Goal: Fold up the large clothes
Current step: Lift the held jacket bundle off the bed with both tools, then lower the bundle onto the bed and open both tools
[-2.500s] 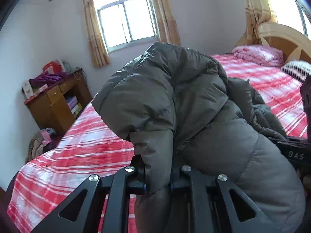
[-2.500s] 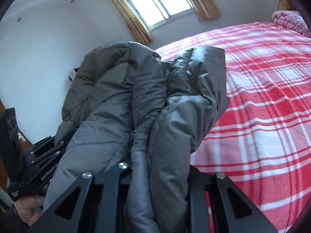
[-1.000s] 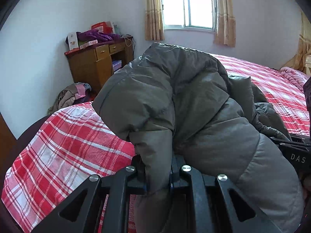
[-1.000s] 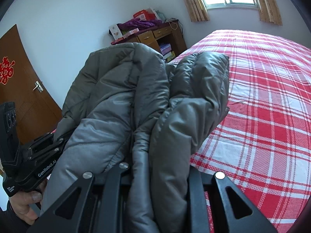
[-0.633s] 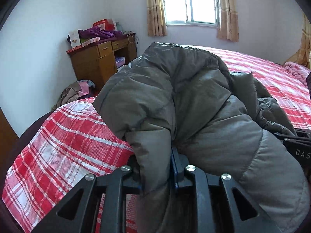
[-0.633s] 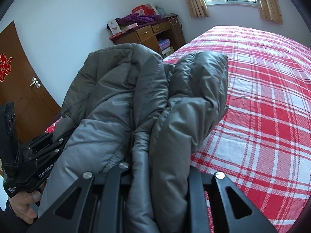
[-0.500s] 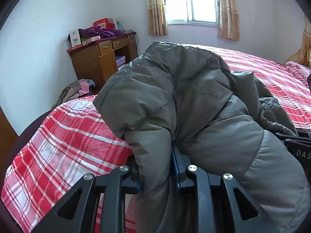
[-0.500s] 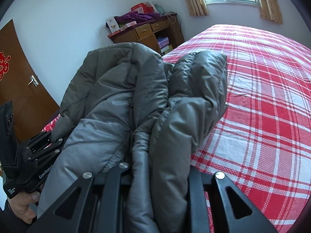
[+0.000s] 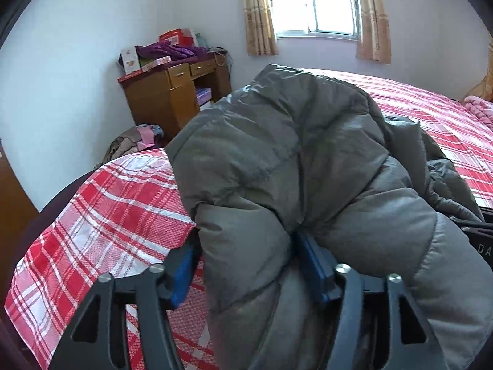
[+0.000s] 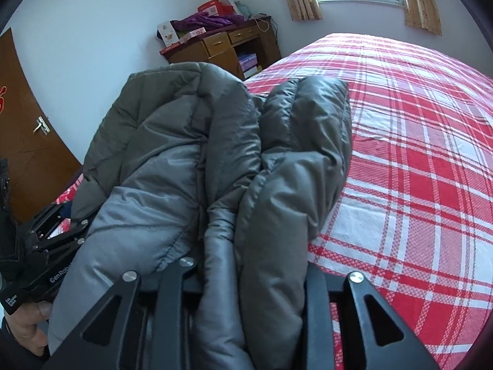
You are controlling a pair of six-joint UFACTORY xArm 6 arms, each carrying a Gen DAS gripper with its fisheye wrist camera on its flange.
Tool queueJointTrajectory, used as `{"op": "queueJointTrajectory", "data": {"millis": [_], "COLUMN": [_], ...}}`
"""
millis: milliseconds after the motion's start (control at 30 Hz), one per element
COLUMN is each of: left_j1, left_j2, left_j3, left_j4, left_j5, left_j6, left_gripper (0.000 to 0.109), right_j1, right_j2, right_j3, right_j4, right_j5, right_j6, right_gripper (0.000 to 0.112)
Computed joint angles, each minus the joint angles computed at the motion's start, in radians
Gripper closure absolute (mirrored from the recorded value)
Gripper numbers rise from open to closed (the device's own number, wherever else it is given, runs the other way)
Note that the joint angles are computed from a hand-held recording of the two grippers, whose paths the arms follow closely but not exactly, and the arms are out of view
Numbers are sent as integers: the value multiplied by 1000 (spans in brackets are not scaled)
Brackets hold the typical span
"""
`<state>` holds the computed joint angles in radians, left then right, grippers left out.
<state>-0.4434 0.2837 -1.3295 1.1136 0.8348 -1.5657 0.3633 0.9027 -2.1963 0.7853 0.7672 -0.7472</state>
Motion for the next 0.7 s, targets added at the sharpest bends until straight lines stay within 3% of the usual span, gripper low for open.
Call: {"op": "queueJointTrajectory", "data": {"millis": [100,600,700], "left_j1": [6,25,-4], "left_j2": [-3,-8,-41], "left_j3": [10,24,29], "left_j4": [4,-16,-40], "left_j5": [-2,-14,49], "left_j6": [-26,-42,-14], "left_gripper": [35,26,26], "right_j1": [6,6,10], "right_j2": [1,43,18], "right_j3": [3,-64,-35], "right_j4": [-18,-116,-149], "right_j5": [-20,-11,-32], "right_j6": [21,111,137], "right_gripper": [75,60,55]}}
